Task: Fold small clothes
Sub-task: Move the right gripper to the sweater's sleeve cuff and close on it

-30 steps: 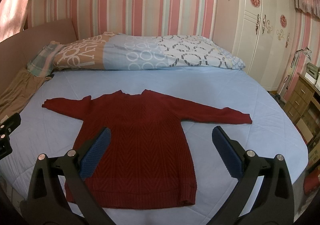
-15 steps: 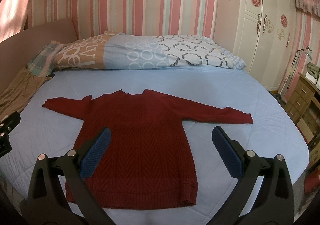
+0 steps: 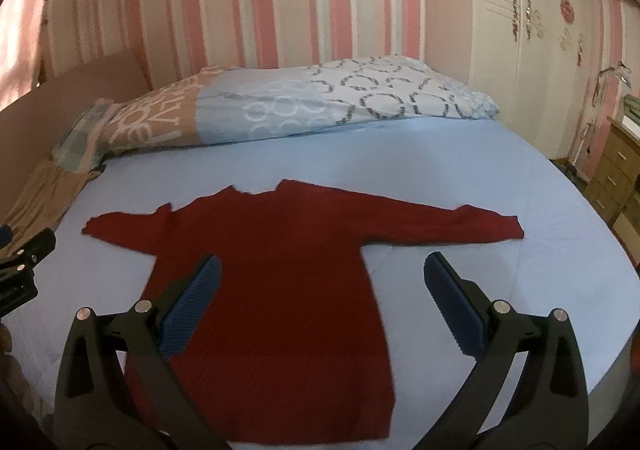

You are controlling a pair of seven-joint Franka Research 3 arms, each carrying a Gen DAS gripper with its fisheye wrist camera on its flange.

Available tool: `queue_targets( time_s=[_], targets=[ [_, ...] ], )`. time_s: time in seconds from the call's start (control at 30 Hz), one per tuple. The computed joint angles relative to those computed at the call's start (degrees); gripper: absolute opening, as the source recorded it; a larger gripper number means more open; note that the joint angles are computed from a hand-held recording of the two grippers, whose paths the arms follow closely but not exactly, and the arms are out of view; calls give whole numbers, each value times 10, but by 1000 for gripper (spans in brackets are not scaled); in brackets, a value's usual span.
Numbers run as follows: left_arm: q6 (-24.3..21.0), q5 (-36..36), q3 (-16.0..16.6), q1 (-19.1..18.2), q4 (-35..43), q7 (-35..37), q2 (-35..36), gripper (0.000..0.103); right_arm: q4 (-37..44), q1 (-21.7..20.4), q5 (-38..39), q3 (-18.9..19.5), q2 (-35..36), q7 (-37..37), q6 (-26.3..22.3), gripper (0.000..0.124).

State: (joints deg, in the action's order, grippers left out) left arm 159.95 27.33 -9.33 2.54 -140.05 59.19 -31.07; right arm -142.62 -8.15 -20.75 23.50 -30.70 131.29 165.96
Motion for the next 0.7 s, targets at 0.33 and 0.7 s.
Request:
queue_targets(
  time_s=[0.33,0.7],
  targets=[
    [40,105,-53,7,174,-92,230,101,47,-110,-74,8,130,1,135,100],
    [-1,139,-17,-98,428,-127,490,101,127,-124,-74,-74,282,-84,176,100]
  ],
)
